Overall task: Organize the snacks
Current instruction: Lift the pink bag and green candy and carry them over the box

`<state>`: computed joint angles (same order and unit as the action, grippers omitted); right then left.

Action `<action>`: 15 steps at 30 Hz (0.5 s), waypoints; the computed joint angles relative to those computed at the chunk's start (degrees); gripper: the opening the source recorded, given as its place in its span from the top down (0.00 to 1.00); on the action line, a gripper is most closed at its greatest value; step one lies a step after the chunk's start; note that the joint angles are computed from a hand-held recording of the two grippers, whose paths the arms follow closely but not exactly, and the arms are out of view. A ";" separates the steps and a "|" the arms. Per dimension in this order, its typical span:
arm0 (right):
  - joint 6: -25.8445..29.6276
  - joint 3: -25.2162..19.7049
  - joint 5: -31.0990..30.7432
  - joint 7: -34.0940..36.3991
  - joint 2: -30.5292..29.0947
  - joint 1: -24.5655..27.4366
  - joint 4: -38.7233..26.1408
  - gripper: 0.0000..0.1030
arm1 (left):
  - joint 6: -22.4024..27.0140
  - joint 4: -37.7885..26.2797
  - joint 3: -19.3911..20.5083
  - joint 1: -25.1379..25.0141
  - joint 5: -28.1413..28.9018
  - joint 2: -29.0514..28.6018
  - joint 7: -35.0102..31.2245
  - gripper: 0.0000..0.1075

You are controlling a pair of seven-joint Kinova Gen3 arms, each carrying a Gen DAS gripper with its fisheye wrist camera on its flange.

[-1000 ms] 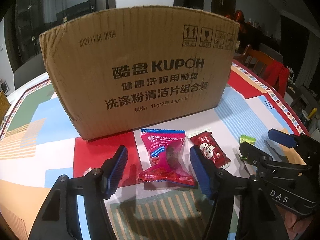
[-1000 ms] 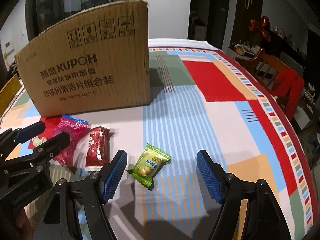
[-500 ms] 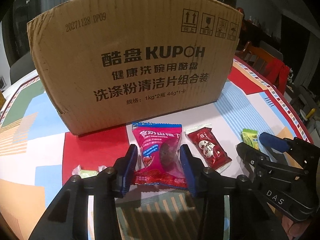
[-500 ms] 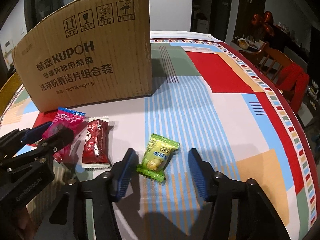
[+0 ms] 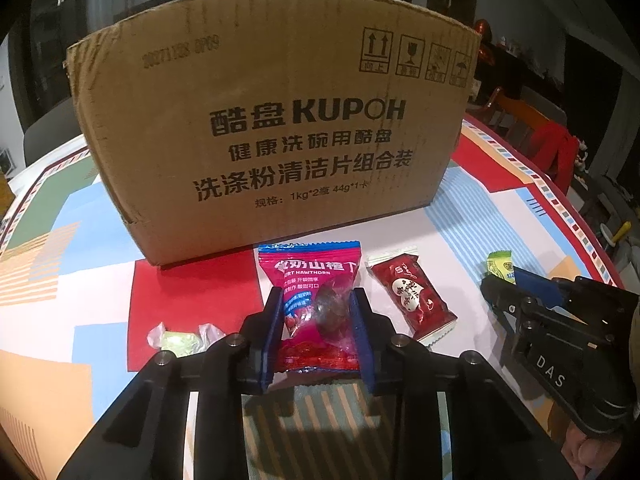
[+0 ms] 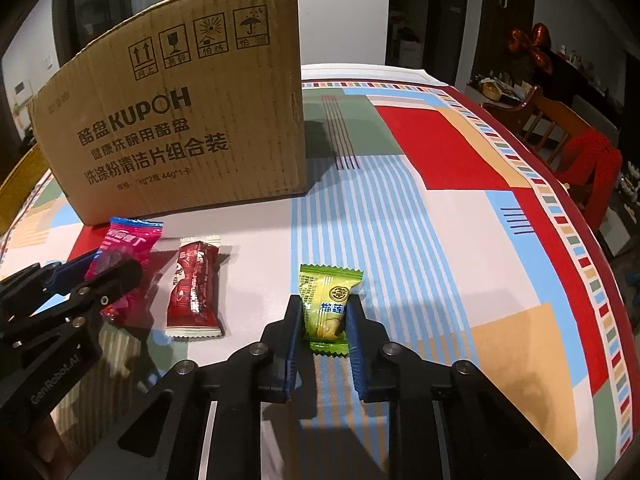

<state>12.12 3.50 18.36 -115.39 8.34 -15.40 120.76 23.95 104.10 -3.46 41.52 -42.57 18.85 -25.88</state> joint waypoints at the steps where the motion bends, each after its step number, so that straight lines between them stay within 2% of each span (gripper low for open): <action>1: 0.11 -0.28 -0.36 0.35 -0.01 0.33 -0.09 0.78 | -0.07 0.12 0.00 -0.09 0.03 -0.11 0.00 0.70; 15: 0.46 -1.60 -0.10 0.49 -3.25 1.45 -0.02 0.79 | 3.72 0.33 1.89 -0.31 -2.15 -2.68 3.56 0.71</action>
<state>12.58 1.90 18.26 -114.90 5.09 -13.95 120.75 27.67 104.43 -1.57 41.22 -44.72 16.17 -22.32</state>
